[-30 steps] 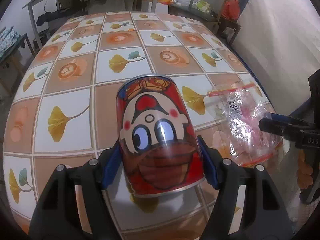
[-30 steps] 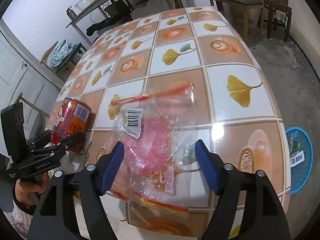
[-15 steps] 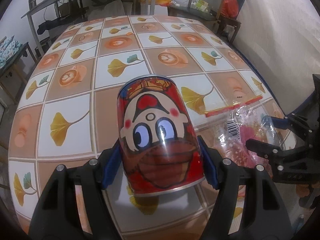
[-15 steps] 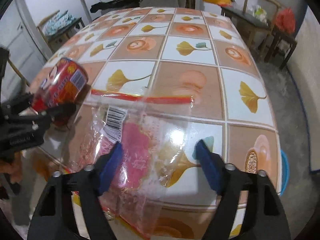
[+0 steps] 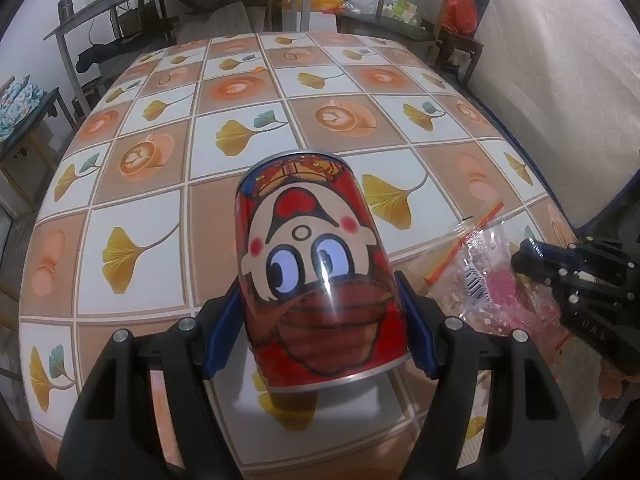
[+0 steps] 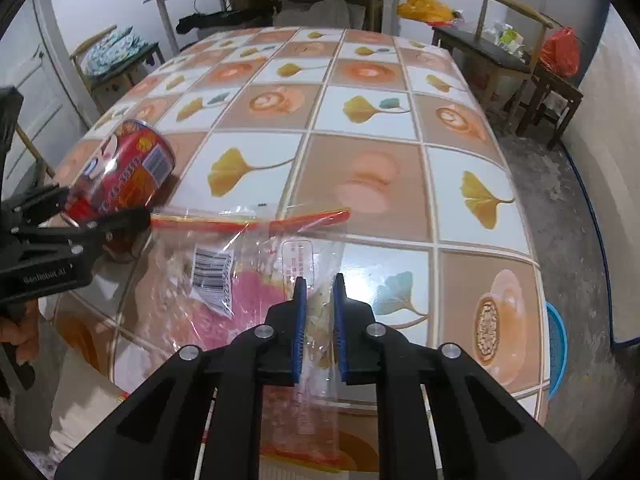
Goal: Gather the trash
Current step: 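Lift the plastic bag with the right gripper while the left holds the can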
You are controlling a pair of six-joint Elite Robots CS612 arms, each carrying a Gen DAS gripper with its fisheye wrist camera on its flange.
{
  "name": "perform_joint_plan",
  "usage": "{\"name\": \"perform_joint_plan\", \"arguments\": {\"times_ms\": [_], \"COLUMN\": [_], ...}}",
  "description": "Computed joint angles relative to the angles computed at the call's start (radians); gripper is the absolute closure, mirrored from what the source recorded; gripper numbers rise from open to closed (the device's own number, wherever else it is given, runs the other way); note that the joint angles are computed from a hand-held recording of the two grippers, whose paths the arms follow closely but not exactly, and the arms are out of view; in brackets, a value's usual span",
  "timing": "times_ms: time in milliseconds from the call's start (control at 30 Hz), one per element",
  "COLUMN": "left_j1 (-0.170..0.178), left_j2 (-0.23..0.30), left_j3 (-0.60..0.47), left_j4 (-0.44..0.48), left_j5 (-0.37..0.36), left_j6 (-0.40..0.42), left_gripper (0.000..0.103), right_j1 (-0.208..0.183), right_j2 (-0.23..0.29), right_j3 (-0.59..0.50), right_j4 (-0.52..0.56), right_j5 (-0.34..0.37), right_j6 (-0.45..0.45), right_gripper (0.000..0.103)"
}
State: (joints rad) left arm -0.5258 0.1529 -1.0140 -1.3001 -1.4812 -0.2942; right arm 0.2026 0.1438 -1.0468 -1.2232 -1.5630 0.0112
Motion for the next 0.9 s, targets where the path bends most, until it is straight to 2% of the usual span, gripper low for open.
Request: {"name": "perform_joint_plan", "arguments": {"times_ms": [133, 433, 900], "left_j1": [-0.001, -0.001, -0.009], "left_j2": [-0.001, -0.001, -0.001], "left_j3": [0.000, 0.000, -0.008], "left_j4": [0.000, -0.001, -0.005], "left_j5": [0.008, 0.011, 0.042], "left_j6": [0.006, 0.008, 0.012], "left_gripper": [0.036, 0.036, 0.037], "right_j1": [-0.008, -0.028, -0.040], "right_j2": [0.002, 0.005, 0.008], "right_j3": [-0.012, -0.034, -0.046], "right_j4": [-0.019, -0.061, -0.095], "right_j5": [0.000, -0.004, 0.001], "right_j6": [0.033, 0.095, 0.131], "right_gripper": [0.096, 0.097, 0.097]}}
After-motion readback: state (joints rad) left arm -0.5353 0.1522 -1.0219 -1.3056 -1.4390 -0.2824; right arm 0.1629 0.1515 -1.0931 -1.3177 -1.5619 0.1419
